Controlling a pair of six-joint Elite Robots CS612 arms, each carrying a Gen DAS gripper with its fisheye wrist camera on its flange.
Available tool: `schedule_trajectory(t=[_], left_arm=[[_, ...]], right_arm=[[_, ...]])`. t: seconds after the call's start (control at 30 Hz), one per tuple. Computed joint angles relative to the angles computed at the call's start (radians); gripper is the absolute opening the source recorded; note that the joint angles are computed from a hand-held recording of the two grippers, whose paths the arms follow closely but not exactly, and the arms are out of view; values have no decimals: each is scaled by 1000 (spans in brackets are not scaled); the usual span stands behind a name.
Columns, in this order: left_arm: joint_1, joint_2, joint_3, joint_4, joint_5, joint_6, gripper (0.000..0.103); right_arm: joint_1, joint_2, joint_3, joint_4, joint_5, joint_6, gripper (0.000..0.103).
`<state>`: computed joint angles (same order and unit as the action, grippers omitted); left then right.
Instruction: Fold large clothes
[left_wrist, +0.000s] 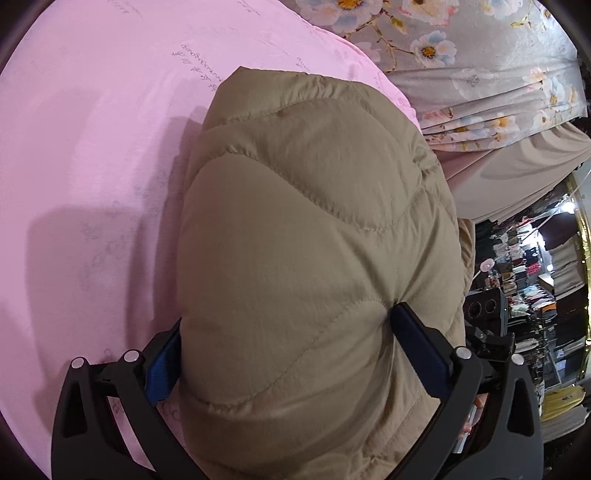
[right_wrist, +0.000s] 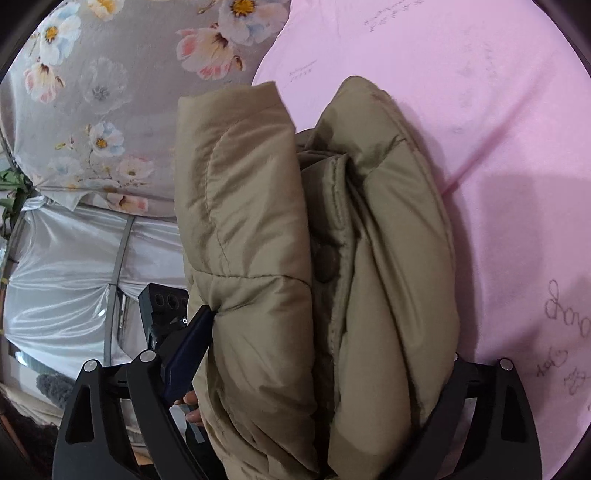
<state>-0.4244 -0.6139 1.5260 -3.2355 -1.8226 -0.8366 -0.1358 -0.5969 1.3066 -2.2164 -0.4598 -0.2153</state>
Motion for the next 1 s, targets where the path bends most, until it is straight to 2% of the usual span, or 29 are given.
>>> schedule_trajectory(t=[0.1,0.17,0.23,0.33,0.4,0.5,0.77,1.0], left_arm=[[-2,4,0,-17,5,28,98],[-7,1,0,-7,21,54,98],[-14,-8,-4,20,53,77,98],[-33,-38,11,57,135,119,87],[-44,-60,20,72,183,150,78],[-58,-90,35,71,236,190,73],[-85,-173,82,-24,341,289,73],[-105,-217,69,-92,435,385,73]], right_arm=[[7,5,-11,17,6,-44,89],[12,9,-15,-5,9,-35,80],[13,11,-14,-35,22,-10,60],[14,-3,-1,-97,14,12,42],[16,-17,10,-130,13,18,36],[19,-43,30,-205,21,30,33],[16,-108,65,-397,71,46,32],[23,-143,48,-559,91,91,32]])
